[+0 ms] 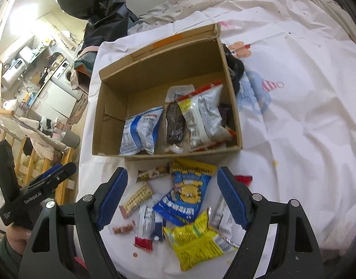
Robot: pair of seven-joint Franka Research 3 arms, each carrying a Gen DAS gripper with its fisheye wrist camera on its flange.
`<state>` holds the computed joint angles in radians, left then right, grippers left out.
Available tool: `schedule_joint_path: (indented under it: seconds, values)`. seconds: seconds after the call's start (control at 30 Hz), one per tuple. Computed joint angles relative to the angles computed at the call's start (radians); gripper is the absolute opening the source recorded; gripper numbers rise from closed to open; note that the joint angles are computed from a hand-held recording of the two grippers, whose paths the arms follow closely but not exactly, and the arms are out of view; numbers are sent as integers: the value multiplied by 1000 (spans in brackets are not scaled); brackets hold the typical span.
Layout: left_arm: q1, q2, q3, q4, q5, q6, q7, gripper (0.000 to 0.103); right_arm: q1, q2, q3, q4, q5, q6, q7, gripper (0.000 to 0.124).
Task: Organize snacks
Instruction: 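Withdraw both tools from the box back toward the remaining snacks, then grasp the beige wafer packet with the left tool while the right tool grasps the yellow chip bag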
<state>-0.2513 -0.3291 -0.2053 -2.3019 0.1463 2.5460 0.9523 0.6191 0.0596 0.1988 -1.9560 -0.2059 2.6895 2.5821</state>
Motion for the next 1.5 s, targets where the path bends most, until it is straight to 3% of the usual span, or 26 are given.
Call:
schedule_joint_path:
  seconds: [0.13, 0.37, 0.43, 0.53, 0.57, 0.77, 0.83, 0.9, 1.03, 1.23, 1.4, 1.5]
  values:
    - [-21, 19, 15, -3, -55, -68, 28, 91, -6, -20, 2, -41, 30, 8, 10, 82]
    - [-64, 190, 3, 109, -178, -245, 236, 91, -20, -27, 5, -65, 66, 13, 35, 82]
    - [-64, 228, -11, 128, -194, -251, 275, 87, -22, -24, 7, -63, 76, 17, 35, 82]
    - [-64, 293, -34, 170, -165, -268, 308, 66, -21, -18, 7, -55, 77, 8, 25, 82]
    - [-61, 303, -38, 176, -162, -268, 307, 59, -21, -18, 6, -55, 77, 6, 22, 82]
    - [-54, 335, -50, 205, -156, -259, 294, 57, -26, -35, 5, -76, 80, 8, 29, 82]
    - [-56, 345, -54, 213, -160, -260, 309, 46, -30, -39, 6, -83, 85, 12, 34, 82]
    - [-57, 354, -57, 222, -151, -264, 316, 24, -33, -40, 7, -85, 83, 12, 39, 82]
    - [-64, 319, -64, 206, -158, -252, 340, 22, -35, -39, 9, -82, 71, 8, 50, 82]
    - [-83, 162, -48, 129, -248, -202, 365, 22, -36, -39, 11, -81, 84, -8, 48, 82]
    - [-76, 75, -19, 79, -254, -166, 286, 22, -29, -14, 24, -55, 235, -30, -120, 83]
    - [-64, 52, 2, 42, -259, -142, 255, 22, -10, 31, 30, 17, 246, -133, -214, 94]
